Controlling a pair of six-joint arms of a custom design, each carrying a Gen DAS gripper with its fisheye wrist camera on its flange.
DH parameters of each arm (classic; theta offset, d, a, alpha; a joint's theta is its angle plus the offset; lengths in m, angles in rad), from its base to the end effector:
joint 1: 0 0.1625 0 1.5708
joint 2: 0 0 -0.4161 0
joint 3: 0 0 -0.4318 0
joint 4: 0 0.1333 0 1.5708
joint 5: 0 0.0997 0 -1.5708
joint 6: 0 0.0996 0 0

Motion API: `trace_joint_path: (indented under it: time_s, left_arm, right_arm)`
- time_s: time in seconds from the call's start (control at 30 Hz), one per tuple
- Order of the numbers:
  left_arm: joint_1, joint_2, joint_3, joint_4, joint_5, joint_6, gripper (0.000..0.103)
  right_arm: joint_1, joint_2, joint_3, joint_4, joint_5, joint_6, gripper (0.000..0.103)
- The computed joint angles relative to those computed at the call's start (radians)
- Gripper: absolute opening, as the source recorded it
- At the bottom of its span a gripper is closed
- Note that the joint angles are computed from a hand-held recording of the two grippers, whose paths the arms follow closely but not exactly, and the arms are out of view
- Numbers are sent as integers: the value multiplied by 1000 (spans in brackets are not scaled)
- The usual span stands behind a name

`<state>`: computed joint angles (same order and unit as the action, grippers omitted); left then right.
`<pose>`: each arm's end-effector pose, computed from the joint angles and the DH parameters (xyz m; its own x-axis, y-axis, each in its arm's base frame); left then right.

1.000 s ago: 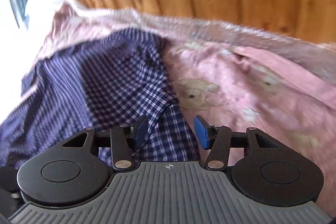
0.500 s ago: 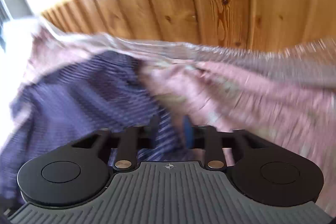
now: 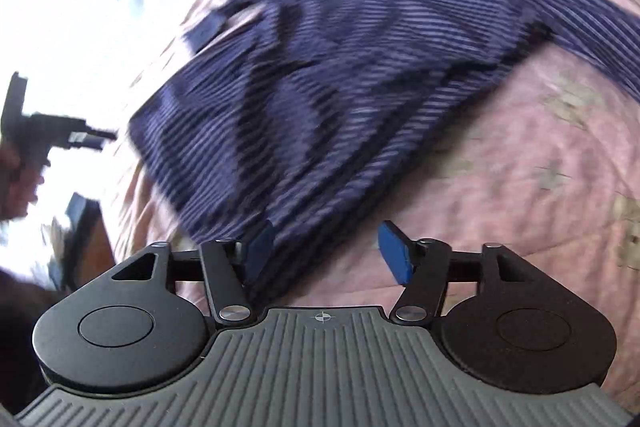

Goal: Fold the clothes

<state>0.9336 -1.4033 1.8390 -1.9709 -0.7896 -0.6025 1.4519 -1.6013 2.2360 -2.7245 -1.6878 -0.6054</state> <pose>-0.1684 -0.5695 0.3163 -0.7949 -0.0905 -0.5999 0.1749 0.9126 -0.3695 0.0650 -0.4818 0.2859 -0.8639 -0.3465 0.3656 -0.4726 0.8087 -0.3502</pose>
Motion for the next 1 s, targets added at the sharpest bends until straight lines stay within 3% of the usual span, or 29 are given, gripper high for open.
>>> trace_joint_path:
  time_s: [0.07, 0.1, 0.23, 0.27, 0.33, 0.37, 0.43, 0.47, 0.5, 0.53, 0.57, 0.67, 0.73, 0.77, 0.83, 0.87, 0.93, 1.0]
  left_arm:
    - [32, 18, 9, -110, -36, 209, 68]
    - [29, 25, 19, -134, -20, 314, 68]
    - [33, 18, 84, -248, 8, 733, 68]
    - [42, 10, 105, -289, 4, 838, 68]
    - [62, 14, 127, -436, -25, 1024, 67]
    - [70, 17, 132, -491, -40, 1095, 67]
    - [82, 39, 103, -524, -104, 1178, 67]
    - [88, 50, 87, -536, -137, 1216, 66]
    - [99, 80, 50, -513, -178, 1255, 56]
    - [108, 112, 10, -479, -215, 1279, 22]
    - [116, 141, -38, -470, -257, 1262, 7]
    - [129, 232, -190, -429, -364, 1160, 11]
    - [129, 277, -236, -429, -329, 1116, 33]
    - [127, 299, -260, -427, -305, 1093, 38]
    - [124, 345, -309, -419, -259, 1046, 40]
    - [123, 368, -335, -413, -236, 1022, 40]
    - [125, 341, -301, -420, -236, 1036, 46]
    - [131, 307, -269, -418, -247, 1032, 52]
  right_arm:
    - [60, 8, 49, -65, -35, -66, 84]
    - [95, 23, 69, -111, -76, -93, 85]
    - [226, 157, 117, -338, -300, -151, 85]
    - [250, 204, 118, -392, -363, -151, 80]
    - [288, 300, 97, -465, -496, -133, 60]
    - [297, 322, 82, -462, -527, -108, 45]
    - [313, 334, 49, -428, -562, -37, 25]
    - [323, 332, 30, -395, -578, -6, 7]
    - [333, 324, 13, -369, -584, 26, 6]
    - [340, 316, -7, -350, -587, 58, 5]
    - [342, 308, -29, -339, -584, 90, 4]
    - [309, 304, -101, -354, -588, 249, 4]
    - [284, 312, -158, -362, -596, 373, 4]
    - [271, 321, -184, -364, -608, 435, 7]
    - [244, 335, -215, -325, -627, 555, 30]
    - [233, 329, -212, -307, -612, 601, 33]
    - [228, 309, -178, -345, -567, 611, 35]
    - [239, 288, -136, -381, -554, 575, 54]
